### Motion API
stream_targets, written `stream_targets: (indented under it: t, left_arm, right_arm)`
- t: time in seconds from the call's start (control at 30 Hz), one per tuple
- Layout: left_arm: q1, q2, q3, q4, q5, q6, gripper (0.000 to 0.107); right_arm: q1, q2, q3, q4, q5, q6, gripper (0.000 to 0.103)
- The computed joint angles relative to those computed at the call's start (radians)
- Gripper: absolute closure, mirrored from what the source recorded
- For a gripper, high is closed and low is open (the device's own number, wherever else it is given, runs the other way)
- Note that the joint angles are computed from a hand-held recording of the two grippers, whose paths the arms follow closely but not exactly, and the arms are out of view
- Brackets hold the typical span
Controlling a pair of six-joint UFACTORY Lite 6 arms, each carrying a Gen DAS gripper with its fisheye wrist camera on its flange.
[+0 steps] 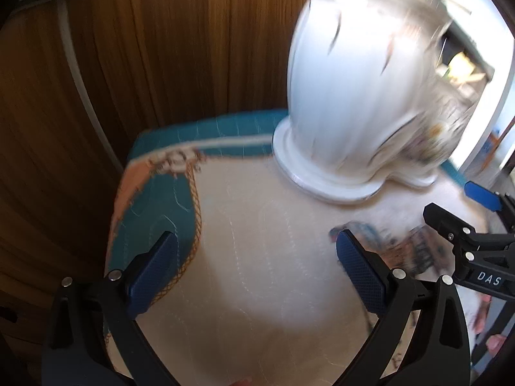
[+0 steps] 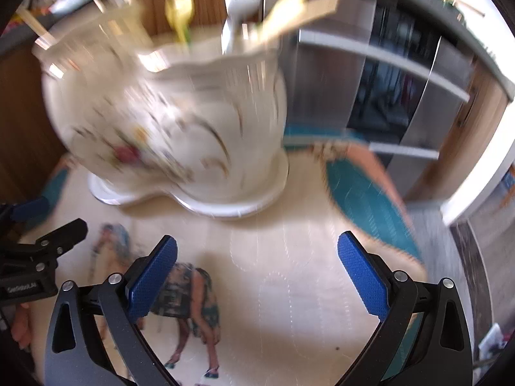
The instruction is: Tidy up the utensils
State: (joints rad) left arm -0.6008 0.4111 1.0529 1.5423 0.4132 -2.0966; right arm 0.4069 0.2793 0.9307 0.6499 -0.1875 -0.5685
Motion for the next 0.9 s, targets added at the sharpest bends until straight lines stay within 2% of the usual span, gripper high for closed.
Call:
stream_targets:
  t: [0.07,0.17,0.33,0.4,0.47,0.57,0.67,0.9]
  left_arm:
    - [-0.04,-0.079,-0.096,0.153,0.089,-0.192,0.009]
    - [-0.099,-0.159,-0.197,0.263,0.208,-0.34,0.009]
    - [-0.224,-0.2,-0.249,0.234,0.39,-0.342,0.009]
    - [-0.282,-0.2,-0.253,0.21,0.459,-0.32,0.009]
    - [-0.327,-0.181,-0.235,0.188,0.51,-0.301,0.009]
    - [-0.336,-0.137,-0.15,0.167,0.525,-0.235,0.009]
    - [-0.33,-0.138,-0.148,0.174,0.528,-0.23,0.009]
    - [-0.288,-0.156,-0.192,0.248,0.497,-0.31,0.009]
  right_arm:
    - [0.02,-0.071,-0.072,0.017,-0.079,-0.021,0.004]
    - [0.035,-0.173,-0.176,-0.071,-0.181,0.061,0.004]
    - [0.007,-0.217,-0.243,-0.304,-0.24,0.312,0.004]
    - [0.001,-0.227,-0.248,-0.33,-0.243,0.34,0.004]
    - [0.014,-0.227,-0.248,-0.281,-0.259,0.308,0.004]
    - [0.008,-0.249,-0.269,-0.299,-0.28,0.333,0.004]
    - [0.01,-0.273,-0.289,-0.329,-0.289,0.36,0.004]
    - [0.069,-0.27,-0.295,-0.199,-0.332,0.212,0.004]
